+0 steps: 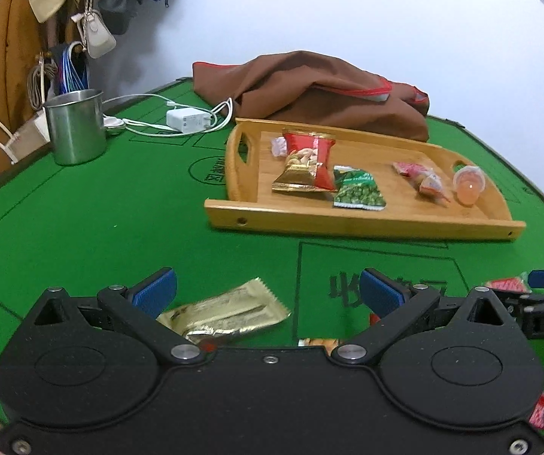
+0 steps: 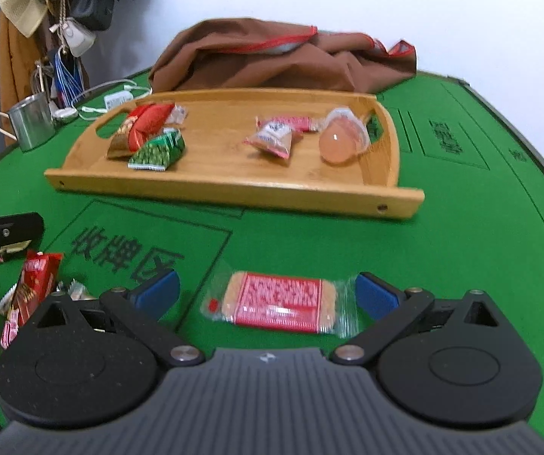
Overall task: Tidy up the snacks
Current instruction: 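Lift both tools away from the tray toward the remaining snacks, then grasp the gold foil packet with the left tool while the right tool grasps the second biscuit pack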
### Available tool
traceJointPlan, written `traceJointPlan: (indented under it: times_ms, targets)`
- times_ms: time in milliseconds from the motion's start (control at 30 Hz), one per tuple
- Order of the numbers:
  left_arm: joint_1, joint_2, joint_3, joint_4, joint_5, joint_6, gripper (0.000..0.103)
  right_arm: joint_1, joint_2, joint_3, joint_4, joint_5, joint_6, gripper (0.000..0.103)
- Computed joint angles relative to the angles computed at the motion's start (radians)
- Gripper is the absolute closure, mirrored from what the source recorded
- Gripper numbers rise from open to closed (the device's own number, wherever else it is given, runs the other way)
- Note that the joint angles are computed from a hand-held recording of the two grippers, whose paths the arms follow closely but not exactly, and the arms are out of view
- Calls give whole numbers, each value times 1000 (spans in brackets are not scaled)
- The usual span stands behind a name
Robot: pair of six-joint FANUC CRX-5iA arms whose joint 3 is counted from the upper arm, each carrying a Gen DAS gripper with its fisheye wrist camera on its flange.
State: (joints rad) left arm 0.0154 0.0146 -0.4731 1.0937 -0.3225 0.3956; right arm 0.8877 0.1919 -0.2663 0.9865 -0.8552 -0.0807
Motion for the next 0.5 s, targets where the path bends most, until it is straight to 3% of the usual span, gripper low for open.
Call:
traceJointPlan:
  times_ms: [67, 167, 267, 400, 500]
  targets:
    - [2, -6, -6, -20, 5, 26, 0, -1, -6, -3, -14, 2, -8, 0]
    - [25, -11, 11, -139, -10, 158, 0, 6, -1, 2, -19, -19, -2, 0]
    - [28, -15, 7, -148, -15, 168, 0, 11, 8, 16, -32, -35, 24, 0]
    - [48, -6, 46, -298, -35, 334, 0, 18, 27, 45, -53, -70, 53, 0]
    - [60, 3, 63, -327, -62, 377, 0, 20, 39, 61, -60, -95, 50, 0]
